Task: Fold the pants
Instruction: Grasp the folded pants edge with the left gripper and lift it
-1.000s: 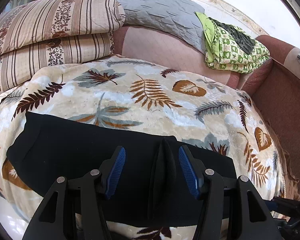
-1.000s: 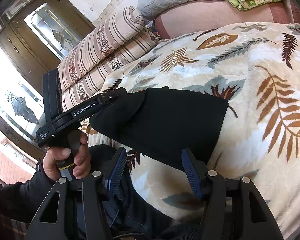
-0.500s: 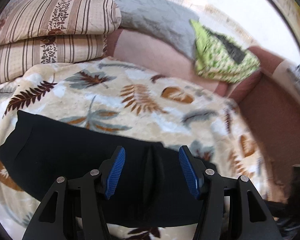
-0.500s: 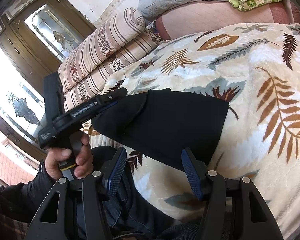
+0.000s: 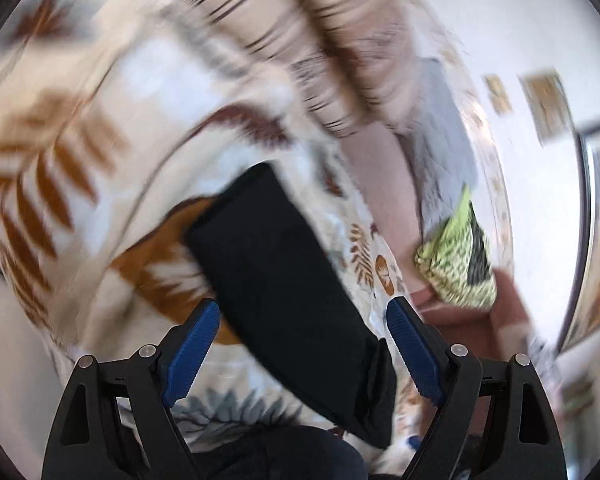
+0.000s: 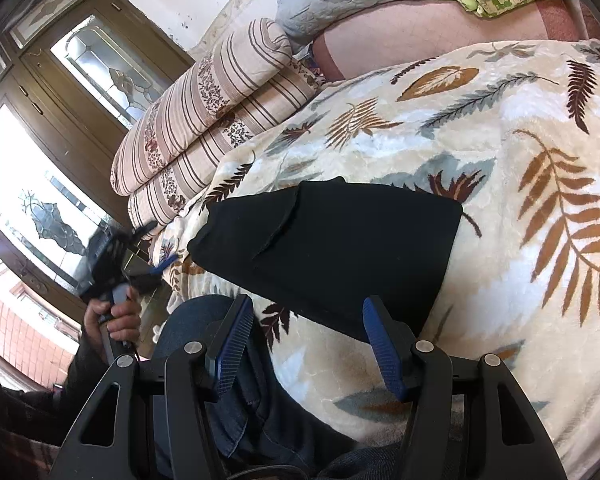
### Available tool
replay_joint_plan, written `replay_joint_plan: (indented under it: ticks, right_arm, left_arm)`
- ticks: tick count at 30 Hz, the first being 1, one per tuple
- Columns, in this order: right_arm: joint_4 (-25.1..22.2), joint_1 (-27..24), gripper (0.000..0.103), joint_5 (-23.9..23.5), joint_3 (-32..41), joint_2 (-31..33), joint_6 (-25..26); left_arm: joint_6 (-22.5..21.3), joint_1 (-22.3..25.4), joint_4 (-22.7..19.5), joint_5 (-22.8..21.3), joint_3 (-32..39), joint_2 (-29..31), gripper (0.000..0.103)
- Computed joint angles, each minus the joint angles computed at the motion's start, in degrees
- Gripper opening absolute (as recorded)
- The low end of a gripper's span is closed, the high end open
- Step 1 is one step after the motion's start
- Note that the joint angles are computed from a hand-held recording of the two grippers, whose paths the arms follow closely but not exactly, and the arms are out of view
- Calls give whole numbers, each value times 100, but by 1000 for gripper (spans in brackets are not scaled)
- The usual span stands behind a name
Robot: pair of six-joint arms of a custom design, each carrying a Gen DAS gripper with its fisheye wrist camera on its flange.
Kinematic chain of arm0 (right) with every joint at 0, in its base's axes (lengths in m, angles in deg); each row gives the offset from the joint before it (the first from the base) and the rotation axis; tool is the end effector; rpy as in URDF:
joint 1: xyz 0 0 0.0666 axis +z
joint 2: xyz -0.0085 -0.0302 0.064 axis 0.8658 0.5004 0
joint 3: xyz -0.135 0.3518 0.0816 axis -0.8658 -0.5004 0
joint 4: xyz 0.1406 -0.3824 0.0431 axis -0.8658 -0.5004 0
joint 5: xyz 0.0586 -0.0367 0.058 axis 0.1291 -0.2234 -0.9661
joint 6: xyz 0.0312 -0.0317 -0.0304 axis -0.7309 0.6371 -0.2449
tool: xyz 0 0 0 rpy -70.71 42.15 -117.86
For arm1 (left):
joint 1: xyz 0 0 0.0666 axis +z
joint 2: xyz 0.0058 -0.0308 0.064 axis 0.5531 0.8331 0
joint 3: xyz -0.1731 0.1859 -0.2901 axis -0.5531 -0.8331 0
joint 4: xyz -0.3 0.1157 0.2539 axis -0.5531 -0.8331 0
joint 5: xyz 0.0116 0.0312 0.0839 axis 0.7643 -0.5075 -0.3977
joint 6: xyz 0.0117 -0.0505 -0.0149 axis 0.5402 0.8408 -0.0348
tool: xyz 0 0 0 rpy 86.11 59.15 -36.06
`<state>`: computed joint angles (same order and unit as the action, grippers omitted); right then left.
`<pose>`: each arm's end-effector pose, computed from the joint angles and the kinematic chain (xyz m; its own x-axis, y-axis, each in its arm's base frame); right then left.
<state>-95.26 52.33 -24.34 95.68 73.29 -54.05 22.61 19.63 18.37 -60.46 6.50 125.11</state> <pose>0.4004 -0.0300 0.6183 -0.8761 0.2800 -0.3926 -0.0686 0.7335 0.6763 0.3721 -0.1098 0.5949 -0.7806 -0.5852 -0.2194 -0.1512 0.5174 -0.8423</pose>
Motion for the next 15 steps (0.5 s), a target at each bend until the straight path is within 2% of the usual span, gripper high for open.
replay_joint_plan:
  ticks: [2,4,5,12,15]
  right_arm:
    - [-61,24,59,36,37,30,23]
    - [-79,40,59,82,45,26,50]
    - [-60,40,59,93,28,9,49]
    - [-22,-21,59,1,-64,-15,-24]
    - [1,-21,59,5,-73,-23,-29]
  left_arm:
    - [361,168,242,284,-222,-6,85]
    - [361,238,253,264,-275,63,84]
    - [415,285,398,309,-352,51,84]
    - [664,183,1088,129,-553,107,84]
    - [647,40,1076,-164,-643,66,74]
